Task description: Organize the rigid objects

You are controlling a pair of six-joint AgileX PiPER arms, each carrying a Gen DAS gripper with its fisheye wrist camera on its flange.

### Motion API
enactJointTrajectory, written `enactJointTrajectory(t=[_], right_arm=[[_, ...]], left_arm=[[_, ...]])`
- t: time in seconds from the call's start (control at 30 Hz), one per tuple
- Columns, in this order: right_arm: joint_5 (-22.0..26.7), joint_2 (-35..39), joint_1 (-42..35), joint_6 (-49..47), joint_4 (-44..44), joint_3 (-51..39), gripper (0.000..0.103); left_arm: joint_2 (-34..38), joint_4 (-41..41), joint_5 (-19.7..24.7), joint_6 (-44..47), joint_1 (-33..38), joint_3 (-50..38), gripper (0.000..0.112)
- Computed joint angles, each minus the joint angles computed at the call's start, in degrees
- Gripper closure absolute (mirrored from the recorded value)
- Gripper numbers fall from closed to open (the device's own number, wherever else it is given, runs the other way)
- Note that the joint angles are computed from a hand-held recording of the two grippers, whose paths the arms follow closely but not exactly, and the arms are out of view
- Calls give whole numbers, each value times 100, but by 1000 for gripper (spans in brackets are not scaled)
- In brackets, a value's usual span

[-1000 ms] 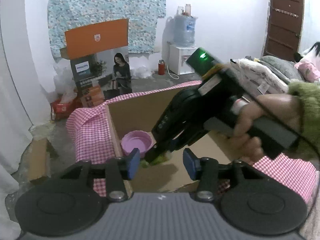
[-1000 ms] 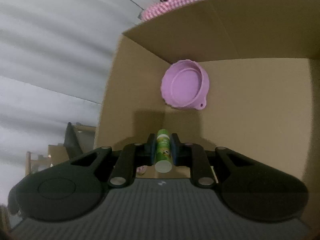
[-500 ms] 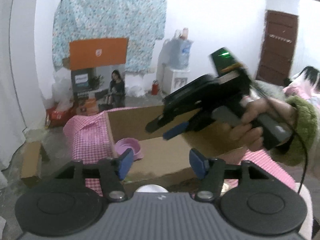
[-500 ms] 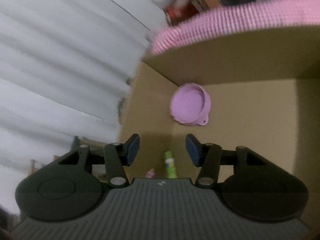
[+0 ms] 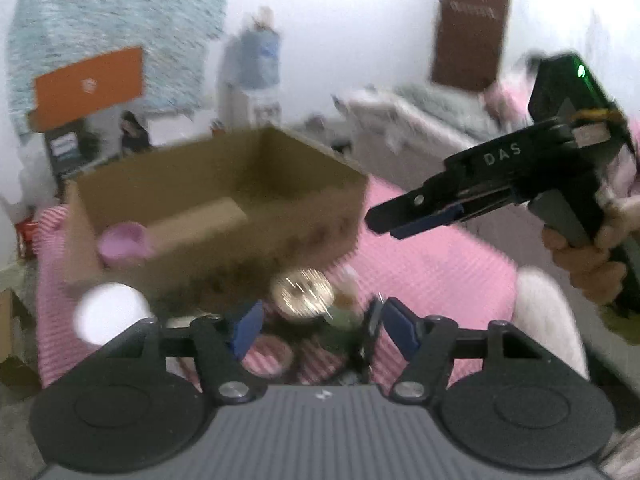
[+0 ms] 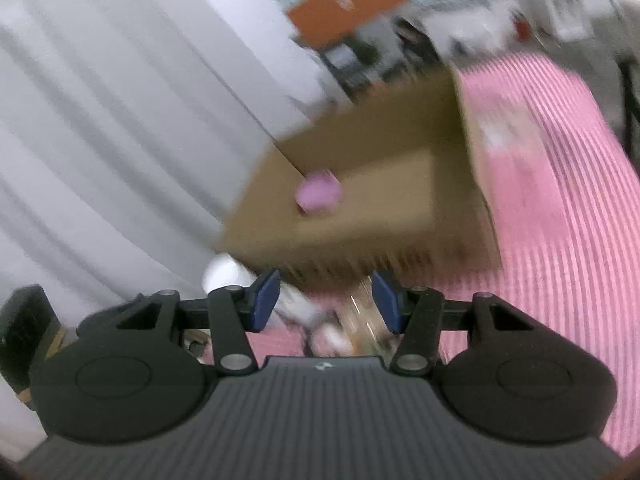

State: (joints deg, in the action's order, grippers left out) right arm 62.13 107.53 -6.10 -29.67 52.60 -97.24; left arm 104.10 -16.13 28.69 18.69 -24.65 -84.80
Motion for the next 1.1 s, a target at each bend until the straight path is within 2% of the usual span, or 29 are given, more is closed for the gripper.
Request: enactJointTrajectory(t=[0.1,0.17,0.27,0.37,0.5,0.6,0.77,0.87,0.97,1.1], right_arm=[[-602,-328,-23,-242,49,1260,55],[-921,-356,28,-254,79,1701,60],[-1265,-453,113,-314,137,2109,67],[-1453,-504,136,-287,75,2245,73],[-1669,-252,311,-354,185,2204,75],[-1749,-150,339,-349,120,2107,75],[-1836,-180,299,-317,-87,2056,75],[-1825,-91,317,-254,-264,1919,76],[-1888,-11,373,-207,-501,1819,81],[-1736,94,346,-280,-493,1715,84]], left_arm=[[525,961,109,-660,-423,-319,59],[748,1487,104,-1027,-659,-395,64],[1127,2198,367,-1561,-912,-693,76],[1387,2296,607,-1682,-984,-977,82],[1561,2058,751,-1578,-1002,-1220,86],[1578,1193,873,-970,-912,-1324,86],[1863,2066,968,-1663,-1174,-1749,84],[2052,2145,1007,-1809,-1206,-2004,69],[2329,2135,1164,-1827,-1232,-2367,69],[2590,1825,1373,-1682,-1149,-2794,73]])
